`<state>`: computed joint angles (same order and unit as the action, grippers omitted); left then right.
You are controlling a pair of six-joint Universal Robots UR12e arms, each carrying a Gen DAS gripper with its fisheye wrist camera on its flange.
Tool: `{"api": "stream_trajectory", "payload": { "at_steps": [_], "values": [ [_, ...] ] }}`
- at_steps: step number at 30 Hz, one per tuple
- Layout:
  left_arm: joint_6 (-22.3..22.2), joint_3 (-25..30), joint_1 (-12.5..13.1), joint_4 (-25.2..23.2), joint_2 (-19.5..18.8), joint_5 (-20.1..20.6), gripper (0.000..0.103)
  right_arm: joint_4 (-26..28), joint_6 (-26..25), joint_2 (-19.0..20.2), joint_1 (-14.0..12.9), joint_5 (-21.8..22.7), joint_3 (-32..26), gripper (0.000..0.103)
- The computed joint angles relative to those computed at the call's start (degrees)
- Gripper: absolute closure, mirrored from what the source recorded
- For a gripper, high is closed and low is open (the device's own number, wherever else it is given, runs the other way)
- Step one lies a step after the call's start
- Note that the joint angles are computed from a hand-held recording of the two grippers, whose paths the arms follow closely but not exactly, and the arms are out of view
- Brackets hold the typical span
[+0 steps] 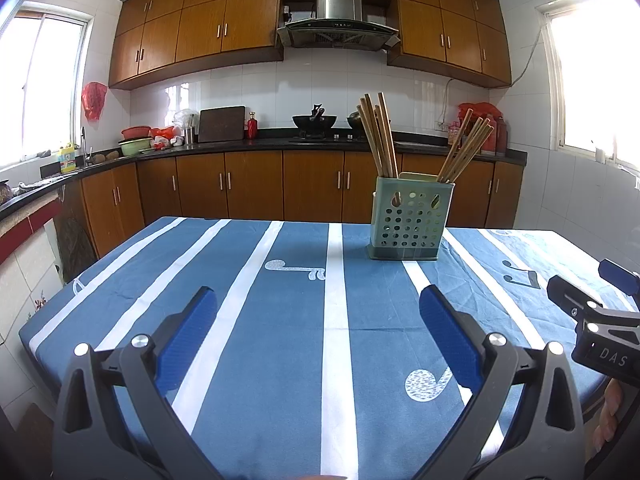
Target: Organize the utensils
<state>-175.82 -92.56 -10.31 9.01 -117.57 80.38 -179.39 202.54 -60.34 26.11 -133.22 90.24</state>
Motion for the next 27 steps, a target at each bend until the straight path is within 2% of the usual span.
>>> {"api": "stream_trajectory", "payload": {
  "at_steps": [19,27],
  "values": [
    [-0.22,-0.19,0.11,0.99,-0.29,-0.15,0.004,0.04,0.15,0.01,0.0,0.02,-0.02,0.002],
    [-0.24,0.0,0.36,-0.05,-0.17,-0.62,0.004,0.03,0.17,-0.05,-0.02,0.08,0.02,0.002]
  ]
}}
